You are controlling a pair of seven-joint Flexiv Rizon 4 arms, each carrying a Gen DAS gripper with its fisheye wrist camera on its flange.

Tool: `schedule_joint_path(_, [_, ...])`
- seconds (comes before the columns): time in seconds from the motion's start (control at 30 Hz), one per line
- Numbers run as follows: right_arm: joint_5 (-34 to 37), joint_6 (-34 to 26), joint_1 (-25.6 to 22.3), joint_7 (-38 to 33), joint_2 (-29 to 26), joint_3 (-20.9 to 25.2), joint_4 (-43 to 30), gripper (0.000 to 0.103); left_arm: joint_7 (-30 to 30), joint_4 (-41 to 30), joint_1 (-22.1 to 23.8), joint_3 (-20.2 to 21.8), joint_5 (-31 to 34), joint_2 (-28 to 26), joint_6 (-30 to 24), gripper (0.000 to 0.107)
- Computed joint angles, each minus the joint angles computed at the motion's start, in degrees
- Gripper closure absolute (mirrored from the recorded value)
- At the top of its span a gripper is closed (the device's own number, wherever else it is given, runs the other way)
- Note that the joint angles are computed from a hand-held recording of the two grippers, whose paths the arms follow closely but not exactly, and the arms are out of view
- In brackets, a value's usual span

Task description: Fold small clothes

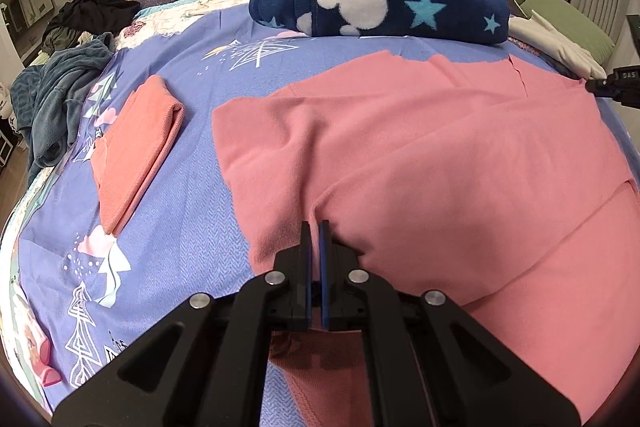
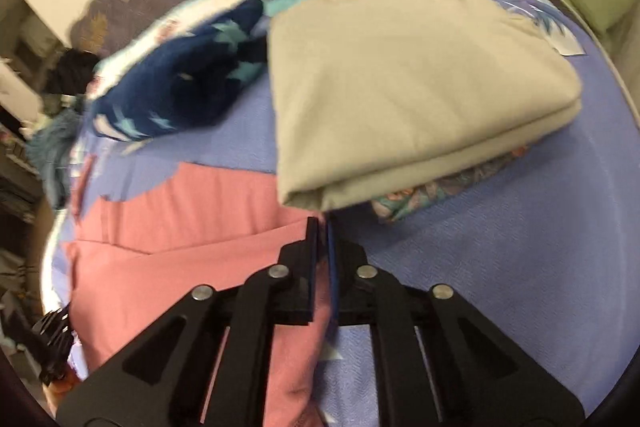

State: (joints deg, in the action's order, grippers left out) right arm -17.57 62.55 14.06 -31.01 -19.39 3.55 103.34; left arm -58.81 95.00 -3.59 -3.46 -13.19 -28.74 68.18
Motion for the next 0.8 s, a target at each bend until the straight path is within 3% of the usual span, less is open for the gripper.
schedule_joint_path(0.03, [-3.51,2.13,1.29,2.57,1.27,-1.77,2.3,0.076,0.03,0.05,0.14,-0.15,-0.23,0.03,-0.05,0.104])
schedule_joint_path(0.07, [-5.87,3.34,2.08,4.42,2.34,-2.85,3.92,0.055,-0.08,0.05,0.14,-0.18,-0.34,0.03,-0.13,0.103])
schedule_joint_path(0.1, [-7.98,4.89,2.45,6.21,3.36,-3.32,5.62,0.051,-0.11,0.08,0.25,-0.3,-0.59,0.06,-0.21,0.103])
schedule_joint_path(0.23, [-5.65,7.67,1.18,0.72,5.94,1.06,9.35,0.052,-0.04,0.55,0.81,-0.86,-1.62,0.12,0.3,0.099])
schedule_joint_path(0.3, [-6.21,5.92,1.92,-2.51,6.7,2.53,10.54,0.054,0.05,0.87,1.06,-1.14,-2.28,0.25,0.48,0.098])
schedule_joint_path(0.37, [-18.52,-4.4,5.88,1.06,6.86,-0.91,12.31,0.05,-0.38,1.1,1.07,-0.87,-2.56,0.68,0.12,0.094])
schedule_joint_path(0.4, [-23.39,-5.5,6.38,4.19,7.58,-1.7,13.6,0.043,-0.83,1.3,1.06,-0.59,-2.62,1.07,0.05,0.09])
schedule_joint_path(0.47, [-28.05,-2.15,4.79,11.08,10.12,-1.41,16.96,0.044,-1.14,3.27,1.93,-0.77,-3.86,2.63,1.9,0.085])
schedule_joint_path(0.53, [-33.33,0.51,3.32,17.76,13.36,-0.72,20.19,0.055,-2.33,5.03,1.92,0.29,-3.57,3.64,4.99,0.07])
schedule_joint_path(0.6, [-36.44,5.29,1.55,19.96,15.27,0.57,22.58,0.058,-0.66,6.81,4.28,-1.58,-6.07,4.56,4.83,0.07])
schedule_joint_path(0.7, [-40.0,17.46,-0.71,19.48,14.86,1.63,25.04,0.059,2.99,9.05,7.23,-4.59,-11.64,5.25,2.8,0.07])
schedule_joint_path(0.73, [-37.23,17.05,-0.8,16.99,14.62,2.81,25.27,0.059,3.43,9.44,7.18,-4.46,-12.28,5.22,2.35,0.07])
schedule_joint_path(0.8, [-33.66,7.17,1.07,14.72,13.5,4.12,24.25,0.057,4.63,10.97,7.31,-4.86,-14.23,5.23,4.05,0.065])
